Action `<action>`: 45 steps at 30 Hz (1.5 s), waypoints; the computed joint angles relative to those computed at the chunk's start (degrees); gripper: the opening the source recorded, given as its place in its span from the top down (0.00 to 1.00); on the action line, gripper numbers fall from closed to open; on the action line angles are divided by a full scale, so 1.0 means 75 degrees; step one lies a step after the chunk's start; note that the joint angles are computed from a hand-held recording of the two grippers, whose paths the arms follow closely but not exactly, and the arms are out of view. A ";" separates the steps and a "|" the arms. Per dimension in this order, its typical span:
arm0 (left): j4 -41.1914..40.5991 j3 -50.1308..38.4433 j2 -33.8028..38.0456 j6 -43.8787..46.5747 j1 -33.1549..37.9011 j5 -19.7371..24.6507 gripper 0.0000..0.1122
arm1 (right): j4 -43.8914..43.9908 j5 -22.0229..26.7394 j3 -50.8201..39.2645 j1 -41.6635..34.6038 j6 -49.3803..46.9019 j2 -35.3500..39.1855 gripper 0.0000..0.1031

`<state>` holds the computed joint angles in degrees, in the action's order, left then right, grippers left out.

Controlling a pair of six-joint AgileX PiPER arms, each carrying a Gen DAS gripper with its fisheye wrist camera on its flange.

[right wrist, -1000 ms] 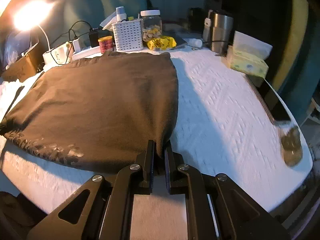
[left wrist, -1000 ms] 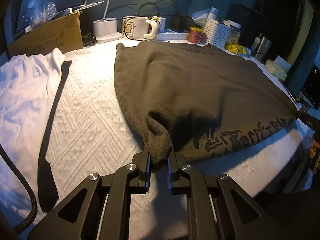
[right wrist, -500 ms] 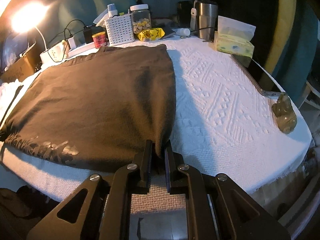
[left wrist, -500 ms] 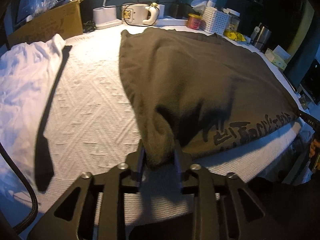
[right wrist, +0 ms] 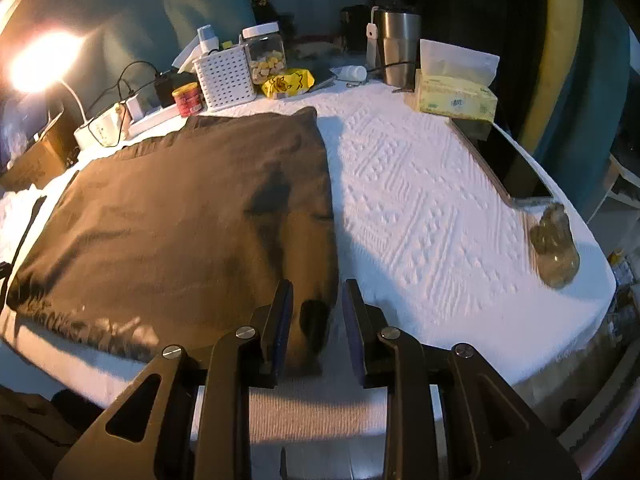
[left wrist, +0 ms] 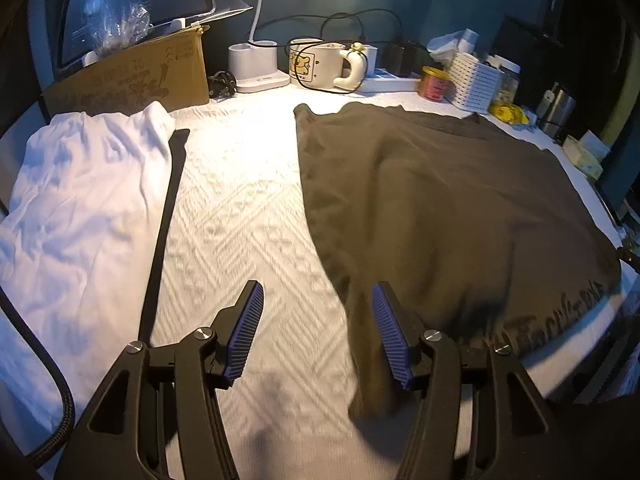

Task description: Fold small clothes

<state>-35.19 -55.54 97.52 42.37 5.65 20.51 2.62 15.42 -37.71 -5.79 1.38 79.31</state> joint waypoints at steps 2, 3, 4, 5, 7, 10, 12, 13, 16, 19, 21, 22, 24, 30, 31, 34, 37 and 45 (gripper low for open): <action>0.0187 -0.0271 0.0215 -0.0270 -0.0059 0.0016 0.50 | -0.0029 0.0053 -0.0262 -0.0017 -0.0001 0.0234 0.73; 0.0344 -0.0401 0.0318 -0.0438 -0.0100 0.0018 0.50 | -0.0088 0.0079 -0.0396 -0.0005 0.0052 0.0367 0.73; 0.0530 -0.0546 0.0436 -0.0635 -0.0151 0.0009 0.50 | -0.0168 0.0122 -0.0587 0.0023 0.0126 0.0548 0.73; 0.0651 -0.0651 0.0522 -0.0769 -0.0184 0.0003 0.50 | -0.0156 0.0150 -0.0724 0.0028 0.0098 0.0679 0.73; 0.0864 -0.0877 0.0728 -0.1012 -0.0237 0.0029 0.50 | -0.0099 0.0246 -0.1054 0.0044 0.0012 0.0993 0.70; 0.1226 -0.1301 0.1102 -0.1456 -0.0301 0.0146 0.50 | -0.0043 0.0336 -0.1470 0.0079 -0.0088 0.1403 0.50; 0.1385 -0.1521 0.1276 -0.1633 -0.0328 0.0231 0.50 | 0.0006 0.0430 -0.1813 0.0109 -0.0171 0.1711 0.50; 0.1539 -0.1692 0.1401 -0.1793 -0.0350 0.0292 0.50 | 0.0020 0.0482 -0.1985 0.0122 -0.0205 0.1862 0.50; 0.1814 -0.2152 0.1703 -0.2096 -0.0394 0.0462 0.50 | 0.0003 0.0595 -0.2457 0.0142 -0.0258 0.2287 0.50; 0.1801 -0.2648 0.2046 -0.2061 -0.0419 0.0720 0.50 | -0.0172 0.0715 -0.2912 0.0188 -0.0118 0.2704 0.50; 0.1941 -0.2921 0.2242 -0.2153 -0.0490 0.0883 0.50 | -0.0181 0.0805 -0.3247 0.0209 -0.0172 0.3004 0.50; 0.2201 -0.3035 0.2334 -0.2373 -0.0569 0.0897 0.50 | -0.0191 0.0868 -0.3440 0.0225 -0.0203 0.3165 0.50; 0.2537 -0.3156 0.2449 -0.2673 -0.0672 0.0881 0.50 | -0.0136 0.1012 -0.3843 0.0248 -0.0330 0.3482 0.50; 0.2568 -0.3718 0.2803 -0.2738 -0.0643 0.1046 0.50 | 0.0296 0.1448 -0.5211 0.0173 -0.0902 0.4540 0.50; 0.2595 -0.3844 0.2876 -0.2780 -0.0643 0.1101 0.50 | 0.0379 0.1502 -0.5405 0.0154 -0.1010 0.4663 0.50; 0.2484 -0.4074 0.3035 -0.2545 -0.0685 0.1146 0.51 | 0.0891 0.1805 -0.5970 0.0049 -0.1475 0.5000 0.50; 0.2325 -0.3945 0.2989 -0.2178 -0.0806 0.0980 0.76 | 0.0924 0.1679 -0.6075 0.0112 -0.1518 0.5146 0.50; 0.3222 -0.4360 0.3115 -0.2871 -0.1138 0.1195 0.96 | 0.0534 0.1555 -0.6204 0.0357 -0.1437 0.5243 0.93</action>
